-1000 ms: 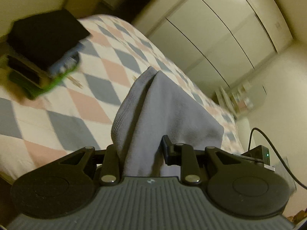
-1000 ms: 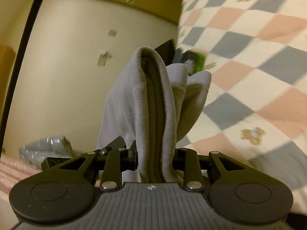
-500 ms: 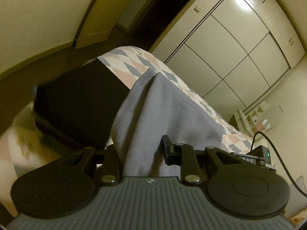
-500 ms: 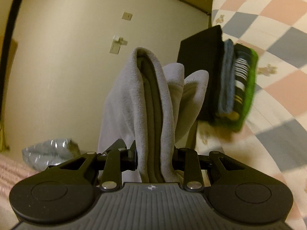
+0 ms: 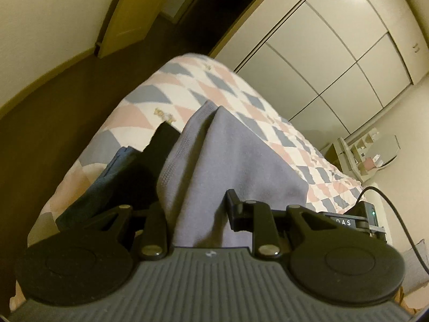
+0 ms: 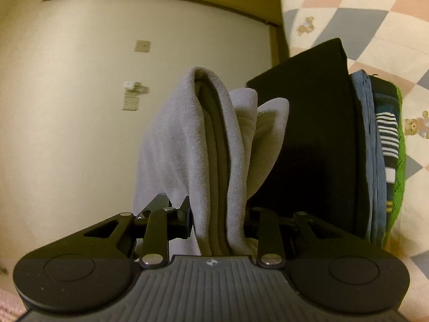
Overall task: Fold clothes
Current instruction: 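Lift the pants with both grippers and carry them to the clothes stack, then lower the pants onto the stack of folded clothes with both grippers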
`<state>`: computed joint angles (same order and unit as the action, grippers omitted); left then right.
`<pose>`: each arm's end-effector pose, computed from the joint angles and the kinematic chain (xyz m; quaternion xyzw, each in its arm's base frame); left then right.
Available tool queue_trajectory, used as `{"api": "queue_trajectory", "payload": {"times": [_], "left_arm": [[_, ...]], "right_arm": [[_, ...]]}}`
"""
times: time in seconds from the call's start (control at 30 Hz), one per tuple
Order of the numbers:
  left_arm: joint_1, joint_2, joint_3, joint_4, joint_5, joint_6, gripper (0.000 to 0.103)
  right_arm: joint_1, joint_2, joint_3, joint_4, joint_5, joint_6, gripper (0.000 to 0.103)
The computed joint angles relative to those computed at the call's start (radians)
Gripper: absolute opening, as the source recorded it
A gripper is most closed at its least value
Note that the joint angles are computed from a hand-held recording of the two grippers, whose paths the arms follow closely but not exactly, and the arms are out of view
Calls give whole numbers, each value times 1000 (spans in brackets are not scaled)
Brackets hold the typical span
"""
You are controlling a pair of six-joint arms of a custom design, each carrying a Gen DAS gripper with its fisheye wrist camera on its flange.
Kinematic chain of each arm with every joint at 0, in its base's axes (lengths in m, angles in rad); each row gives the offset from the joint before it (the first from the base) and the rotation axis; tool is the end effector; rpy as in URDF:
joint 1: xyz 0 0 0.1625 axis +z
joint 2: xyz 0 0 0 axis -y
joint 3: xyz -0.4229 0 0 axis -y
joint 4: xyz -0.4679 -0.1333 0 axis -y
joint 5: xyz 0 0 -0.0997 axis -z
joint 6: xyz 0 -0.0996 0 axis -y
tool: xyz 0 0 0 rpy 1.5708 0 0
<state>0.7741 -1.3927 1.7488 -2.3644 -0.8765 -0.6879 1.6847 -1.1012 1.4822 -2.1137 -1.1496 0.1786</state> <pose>-0.3172 -0.5856 0.3885 -0.0238 0.9206 -0.3749 0.1068 0.2569 -0.7142 0.2920 0.0146 0.9747 -0.0479 0.2177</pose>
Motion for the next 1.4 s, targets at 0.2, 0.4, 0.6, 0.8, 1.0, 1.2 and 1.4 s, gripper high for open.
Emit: {"api": "queue_trajectory", "payload": {"times": [0.2,0.4,0.6,0.8,1.0,1.2,1.4], "left_arm": [[93,45,-39,-3,-85,40,21],[144,85,-63,22,-85,62,21],[136,95,-73,76,-3,56,25],[29,78,-49,81,195,54,22],[-31,90,-45,87,352,59,23],[-20,68,-39,68,274,65,28],[53,132,-60,44,188,114,27]], "right_arm": [[-7,90,-83,20,-86,30,32],[-13,126,-95,-14,-154,18,45],[1,96,-49,-114,-252,-27,65],[89,47,-5,-334,-505,-337,65],[134,79,-14,-404,-545,-547,49],[92,81,-11,-353,-531,-409,62],[91,64,27,-459,-490,-448,13]]}}
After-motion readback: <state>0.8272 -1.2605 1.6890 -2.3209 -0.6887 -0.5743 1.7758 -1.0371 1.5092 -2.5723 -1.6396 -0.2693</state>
